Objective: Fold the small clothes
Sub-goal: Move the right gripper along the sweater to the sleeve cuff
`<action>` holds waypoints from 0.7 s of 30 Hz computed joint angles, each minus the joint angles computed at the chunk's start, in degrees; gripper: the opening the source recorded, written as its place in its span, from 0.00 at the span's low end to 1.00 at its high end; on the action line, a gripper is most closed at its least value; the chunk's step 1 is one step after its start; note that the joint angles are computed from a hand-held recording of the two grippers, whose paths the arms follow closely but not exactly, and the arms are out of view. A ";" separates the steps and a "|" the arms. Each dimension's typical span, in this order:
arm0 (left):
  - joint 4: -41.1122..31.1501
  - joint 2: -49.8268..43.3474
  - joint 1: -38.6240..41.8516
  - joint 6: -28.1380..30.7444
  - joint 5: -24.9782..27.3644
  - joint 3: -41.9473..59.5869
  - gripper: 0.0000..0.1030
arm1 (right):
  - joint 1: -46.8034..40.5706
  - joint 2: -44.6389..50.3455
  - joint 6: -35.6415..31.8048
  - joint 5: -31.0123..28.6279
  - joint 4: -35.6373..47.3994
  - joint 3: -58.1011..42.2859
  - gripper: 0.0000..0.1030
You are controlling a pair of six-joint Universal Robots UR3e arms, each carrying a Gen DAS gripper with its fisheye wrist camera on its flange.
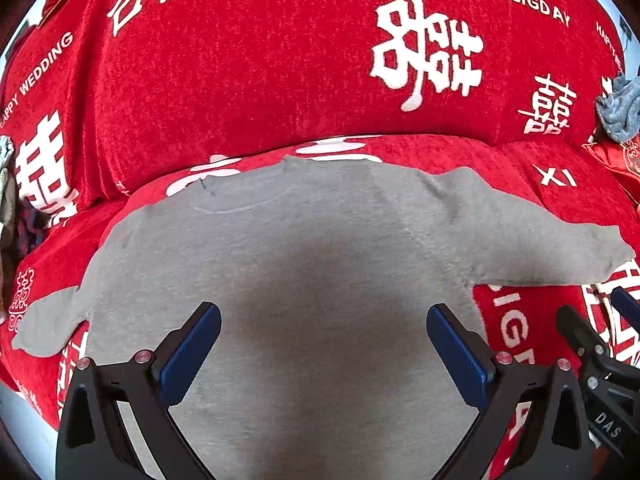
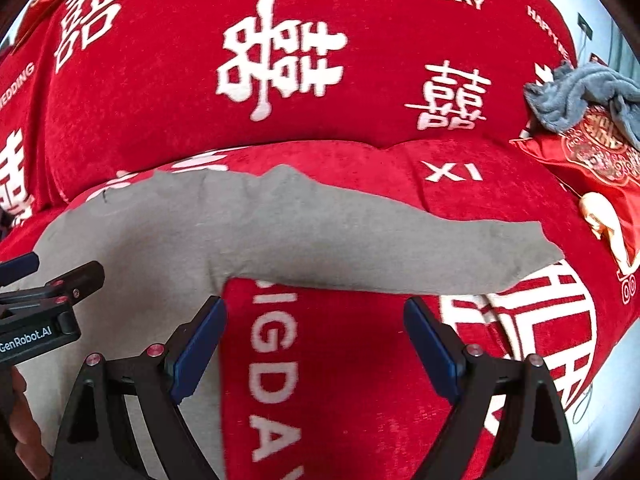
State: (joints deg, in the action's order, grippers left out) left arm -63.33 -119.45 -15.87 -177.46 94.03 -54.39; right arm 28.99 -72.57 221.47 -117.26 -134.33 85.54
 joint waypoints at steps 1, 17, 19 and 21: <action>-0.53 -0.65 -0.42 -0.12 0.15 1.08 1.00 | -0.38 -0.69 0.02 0.00 -0.36 0.96 0.89; -10.03 -13.61 -8.84 -2.67 2.37 22.25 1.00 | -9.55 -14.26 -2.07 1.07 -3.81 16.94 0.89; -11.39 -15.36 -9.55 -2.79 2.50 25.14 1.00 | -10.72 -15.58 -2.39 1.47 -4.40 18.74 0.89; -13.61 -18.16 -10.45 -3.02 2.72 29.83 1.00 | -12.26 -17.05 -2.95 1.98 -5.00 20.77 0.89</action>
State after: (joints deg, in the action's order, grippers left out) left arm -76.94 -137.60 -26.32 -180.48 96.76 -24.56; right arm 16.73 -89.61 218.52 -115.28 -139.34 106.31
